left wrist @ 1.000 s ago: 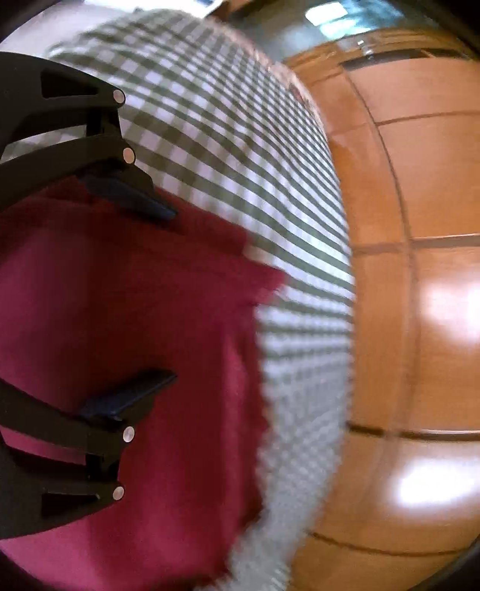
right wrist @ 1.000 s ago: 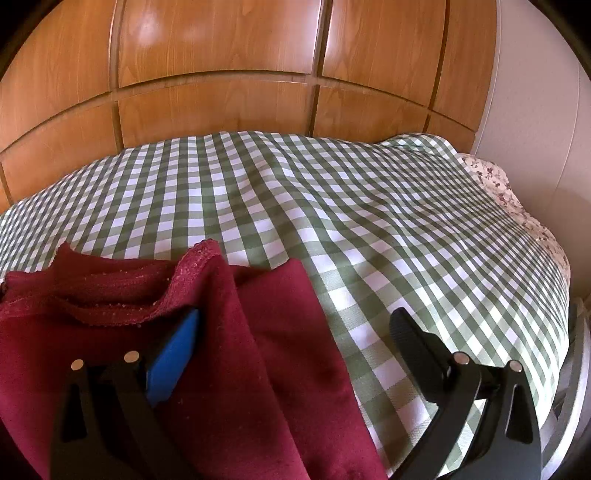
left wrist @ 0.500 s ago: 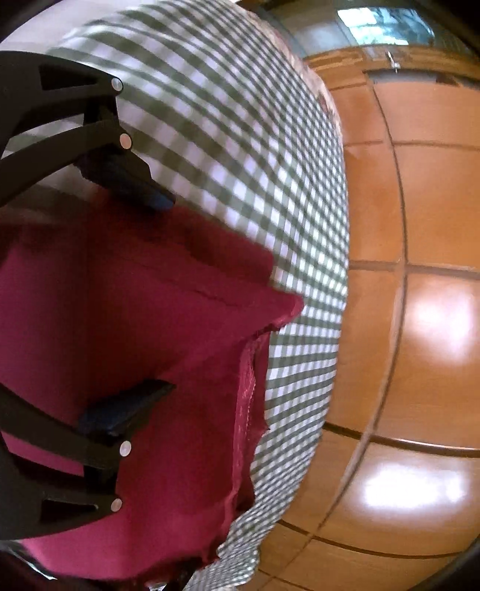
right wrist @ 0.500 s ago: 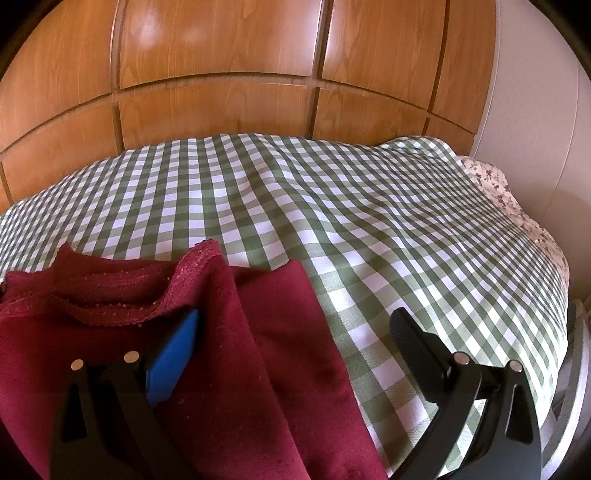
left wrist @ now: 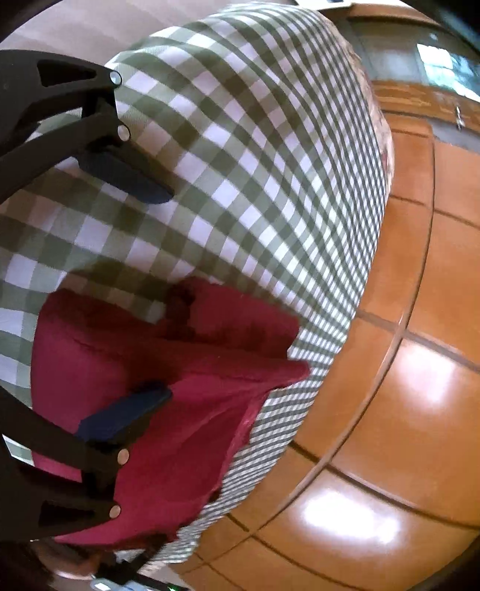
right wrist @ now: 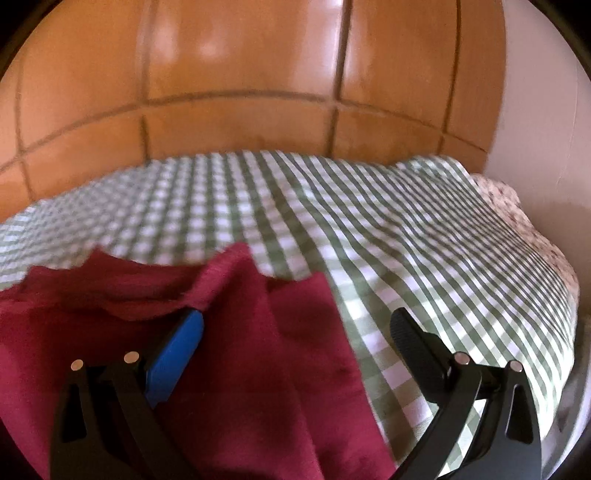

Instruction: Fold small clothes

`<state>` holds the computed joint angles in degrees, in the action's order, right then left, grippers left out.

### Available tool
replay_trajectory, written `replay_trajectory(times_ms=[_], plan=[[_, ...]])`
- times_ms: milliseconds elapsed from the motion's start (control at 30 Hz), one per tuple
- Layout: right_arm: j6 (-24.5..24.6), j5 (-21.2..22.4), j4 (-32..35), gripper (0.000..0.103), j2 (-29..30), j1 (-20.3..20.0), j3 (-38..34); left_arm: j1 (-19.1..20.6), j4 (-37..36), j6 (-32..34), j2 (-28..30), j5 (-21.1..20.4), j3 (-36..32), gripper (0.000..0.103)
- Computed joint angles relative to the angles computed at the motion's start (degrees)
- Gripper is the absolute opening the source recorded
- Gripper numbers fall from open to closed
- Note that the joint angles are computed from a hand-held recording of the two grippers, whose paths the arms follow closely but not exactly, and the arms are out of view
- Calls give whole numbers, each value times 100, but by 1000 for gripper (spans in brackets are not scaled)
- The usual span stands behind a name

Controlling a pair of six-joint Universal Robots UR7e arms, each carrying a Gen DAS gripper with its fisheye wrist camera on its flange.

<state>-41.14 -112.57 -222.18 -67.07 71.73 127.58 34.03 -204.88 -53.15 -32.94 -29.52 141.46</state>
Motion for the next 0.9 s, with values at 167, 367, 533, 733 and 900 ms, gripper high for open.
replay_trajectory(times_ms=[167,367,533,733,900], plan=[[-434,685,200,101,-388,-65,580,-62,-370,254,180,-136,-23,99],[-1599,1605,-644,101,-499,-164,1409,163,-861,580,62,-522,-55,99],[-2025,1314,-1127,101,-79,-204,1574,472,-575,736,-127,-753,-315,99],[-1535,2192,-1237,101,-57,-764,1714,519,-742,618,-80,-850,-358,99],[-1655,2413,-2021,101,257,-863,1807,679,-1131,899,-97,-1401,-439,99]])
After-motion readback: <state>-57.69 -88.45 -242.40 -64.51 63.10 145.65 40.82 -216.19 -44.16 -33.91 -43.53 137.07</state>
